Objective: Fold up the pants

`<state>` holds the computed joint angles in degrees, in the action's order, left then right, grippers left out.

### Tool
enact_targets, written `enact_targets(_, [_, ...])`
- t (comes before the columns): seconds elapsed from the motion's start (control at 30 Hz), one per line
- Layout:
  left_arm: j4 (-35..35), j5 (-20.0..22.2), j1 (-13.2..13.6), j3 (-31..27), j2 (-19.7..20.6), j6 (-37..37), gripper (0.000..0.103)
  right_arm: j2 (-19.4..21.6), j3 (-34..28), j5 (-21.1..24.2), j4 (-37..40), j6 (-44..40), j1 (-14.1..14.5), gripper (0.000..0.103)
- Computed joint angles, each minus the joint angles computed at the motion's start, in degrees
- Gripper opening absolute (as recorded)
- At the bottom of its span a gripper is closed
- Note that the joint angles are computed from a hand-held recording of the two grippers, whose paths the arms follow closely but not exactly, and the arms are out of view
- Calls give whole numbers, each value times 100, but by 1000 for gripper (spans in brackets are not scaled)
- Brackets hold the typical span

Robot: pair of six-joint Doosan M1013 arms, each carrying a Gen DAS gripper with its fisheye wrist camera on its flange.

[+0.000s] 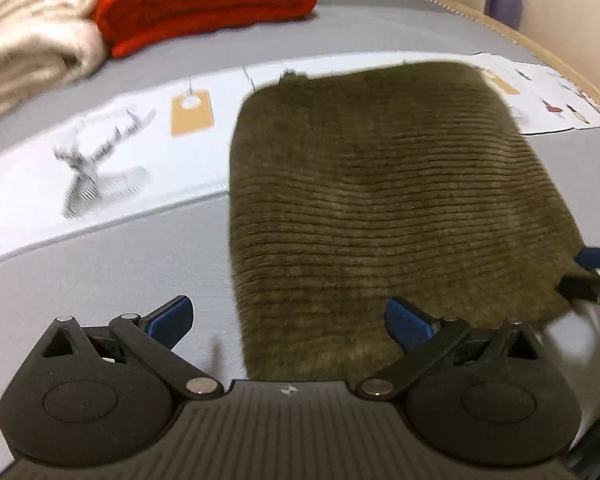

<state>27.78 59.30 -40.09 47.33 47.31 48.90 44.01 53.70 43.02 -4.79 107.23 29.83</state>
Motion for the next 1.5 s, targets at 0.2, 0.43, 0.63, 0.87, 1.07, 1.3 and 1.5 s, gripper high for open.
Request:
enact_targets(0.2, [564, -499, -244, 1203, -772, -787, 103, -808, 1365, -1378, -1376, 2196, 240, 75])
enact_targets(0.43, [706, -257, -429, 1578, -955, -1492, 103, -1197, 2095, -1617, -4299, 5137, 625, 90])
enact_targets(0.63, [1221, -211, -551, 1702, -998, -1826, 103, -1297, 2467, -1633, -5292, 5492, 782, 94])
enact_targets(0.87, [1136, -133, -611, 1761, -1003, -2060, 103, -1370, 2604, -1360, -5479, 6008, 840, 96])
enact_targets(1.07, [1248, -43, -666, 1761, -985, -2062, 103, -1432, 2763, -1441, -6110, 6599, 878, 96])
enact_targets(1.3, [1110, -51, -620, 1769, -1004, -2187, 103, -1414, 2742, -1529, -6001, 6522, 869, 96])
enact_targets(1.5, [1026, -28, -608, 1713, -971, -2121, 103, -1398, 2731, -1606, -5927, 6290, 879, 96])
